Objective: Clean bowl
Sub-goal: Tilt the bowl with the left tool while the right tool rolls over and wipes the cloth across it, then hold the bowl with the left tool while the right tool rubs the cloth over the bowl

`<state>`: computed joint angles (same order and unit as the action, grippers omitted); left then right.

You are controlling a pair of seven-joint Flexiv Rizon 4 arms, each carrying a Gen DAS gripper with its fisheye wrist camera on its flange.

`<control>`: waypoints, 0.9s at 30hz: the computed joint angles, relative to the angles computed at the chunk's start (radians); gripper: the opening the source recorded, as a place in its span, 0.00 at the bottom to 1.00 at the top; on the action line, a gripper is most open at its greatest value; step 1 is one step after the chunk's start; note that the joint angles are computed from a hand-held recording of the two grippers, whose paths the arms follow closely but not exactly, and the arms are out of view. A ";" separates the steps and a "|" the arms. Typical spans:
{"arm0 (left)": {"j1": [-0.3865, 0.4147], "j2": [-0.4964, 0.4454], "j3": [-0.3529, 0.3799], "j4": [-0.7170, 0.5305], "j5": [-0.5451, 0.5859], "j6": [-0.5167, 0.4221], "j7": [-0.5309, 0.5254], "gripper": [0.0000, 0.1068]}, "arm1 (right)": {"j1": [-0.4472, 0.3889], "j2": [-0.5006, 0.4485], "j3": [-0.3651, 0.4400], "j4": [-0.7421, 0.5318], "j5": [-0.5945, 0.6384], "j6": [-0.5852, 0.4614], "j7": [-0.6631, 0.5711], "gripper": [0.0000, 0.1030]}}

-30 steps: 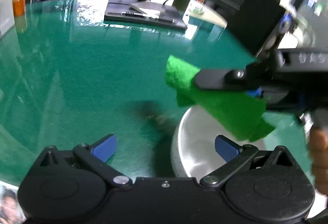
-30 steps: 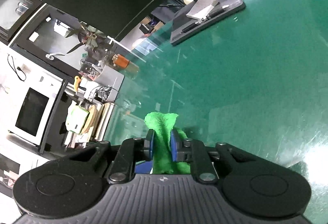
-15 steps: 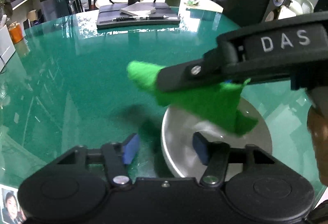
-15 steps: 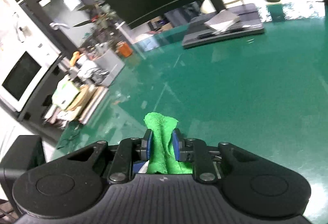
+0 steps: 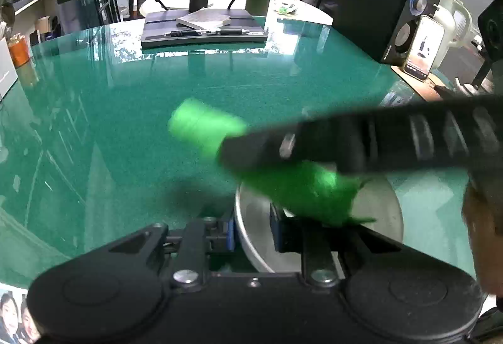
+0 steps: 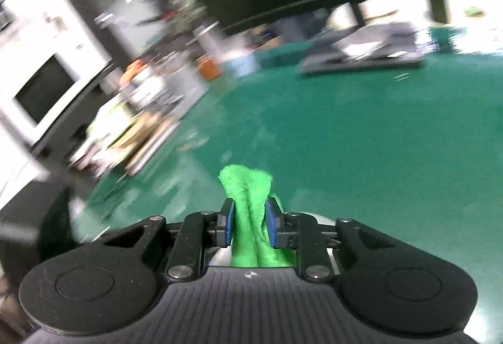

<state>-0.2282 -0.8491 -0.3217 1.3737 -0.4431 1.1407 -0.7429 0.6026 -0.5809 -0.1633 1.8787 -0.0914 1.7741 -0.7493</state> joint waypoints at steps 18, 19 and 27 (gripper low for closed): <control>-0.014 0.005 0.014 0.008 0.035 0.035 -0.011 0.22 | 0.194 0.009 -0.236 0.055 0.069 -0.012 0.056 0.14; -0.015 0.005 0.015 0.008 0.037 0.036 -0.012 0.22 | 0.196 0.011 -0.240 0.057 0.067 -0.015 0.058 0.14; -0.028 0.005 0.030 0.004 0.062 0.048 -0.025 0.22 | 0.143 0.003 -0.181 0.029 0.020 -0.027 0.060 0.17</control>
<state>-0.2560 -0.8443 -0.2919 1.3782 -0.3814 1.1891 -0.7683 0.7456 -0.5783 -0.3445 1.9075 -0.0719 1.7471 -0.6892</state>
